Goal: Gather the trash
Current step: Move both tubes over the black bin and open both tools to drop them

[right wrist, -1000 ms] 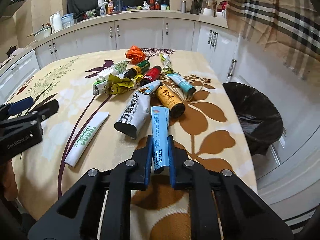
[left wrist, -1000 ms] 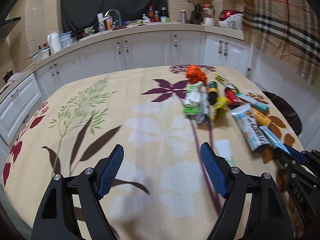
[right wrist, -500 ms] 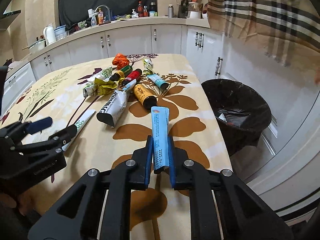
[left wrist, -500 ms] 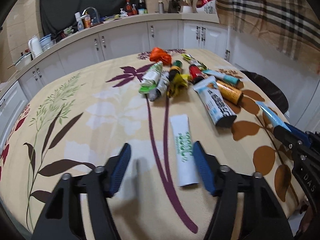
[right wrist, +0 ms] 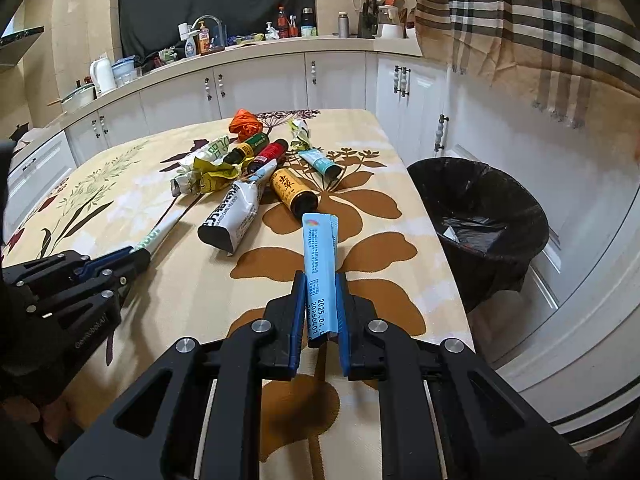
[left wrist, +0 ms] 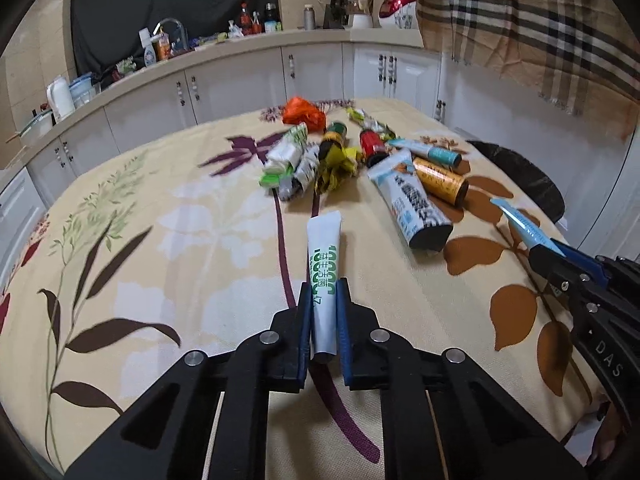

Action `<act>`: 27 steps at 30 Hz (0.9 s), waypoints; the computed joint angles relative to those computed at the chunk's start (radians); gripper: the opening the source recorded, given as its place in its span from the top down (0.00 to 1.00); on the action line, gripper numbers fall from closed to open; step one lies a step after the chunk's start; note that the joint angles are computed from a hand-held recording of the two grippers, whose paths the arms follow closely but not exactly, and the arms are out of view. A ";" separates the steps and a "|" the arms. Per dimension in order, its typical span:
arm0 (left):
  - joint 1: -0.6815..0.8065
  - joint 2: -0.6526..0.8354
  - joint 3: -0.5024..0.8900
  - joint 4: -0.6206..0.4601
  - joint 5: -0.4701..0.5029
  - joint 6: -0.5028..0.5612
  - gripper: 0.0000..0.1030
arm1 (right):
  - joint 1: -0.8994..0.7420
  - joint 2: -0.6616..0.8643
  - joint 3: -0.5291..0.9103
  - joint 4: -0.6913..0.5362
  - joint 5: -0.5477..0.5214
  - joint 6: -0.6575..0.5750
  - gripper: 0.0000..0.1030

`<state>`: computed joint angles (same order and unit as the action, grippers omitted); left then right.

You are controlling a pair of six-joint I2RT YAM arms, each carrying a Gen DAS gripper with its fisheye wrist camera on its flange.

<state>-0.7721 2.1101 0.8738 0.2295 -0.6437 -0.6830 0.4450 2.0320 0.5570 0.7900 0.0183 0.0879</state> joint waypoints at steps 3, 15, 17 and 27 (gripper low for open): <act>-0.017 -0.021 -0.010 0.013 -0.057 0.013 0.88 | -0.004 -0.009 -0.003 0.008 0.003 0.000 0.87; 0.023 -0.044 0.077 0.067 -0.054 0.180 0.88 | -0.074 -0.055 0.069 -0.049 0.011 -0.028 0.87; 0.032 -0.032 0.113 0.072 -0.042 0.208 0.88 | -0.104 -0.055 0.103 -0.070 0.012 -0.037 0.87; 0.088 0.129 0.461 -0.015 0.047 0.328 0.88 | -0.239 0.036 0.319 -0.153 0.034 -0.058 0.87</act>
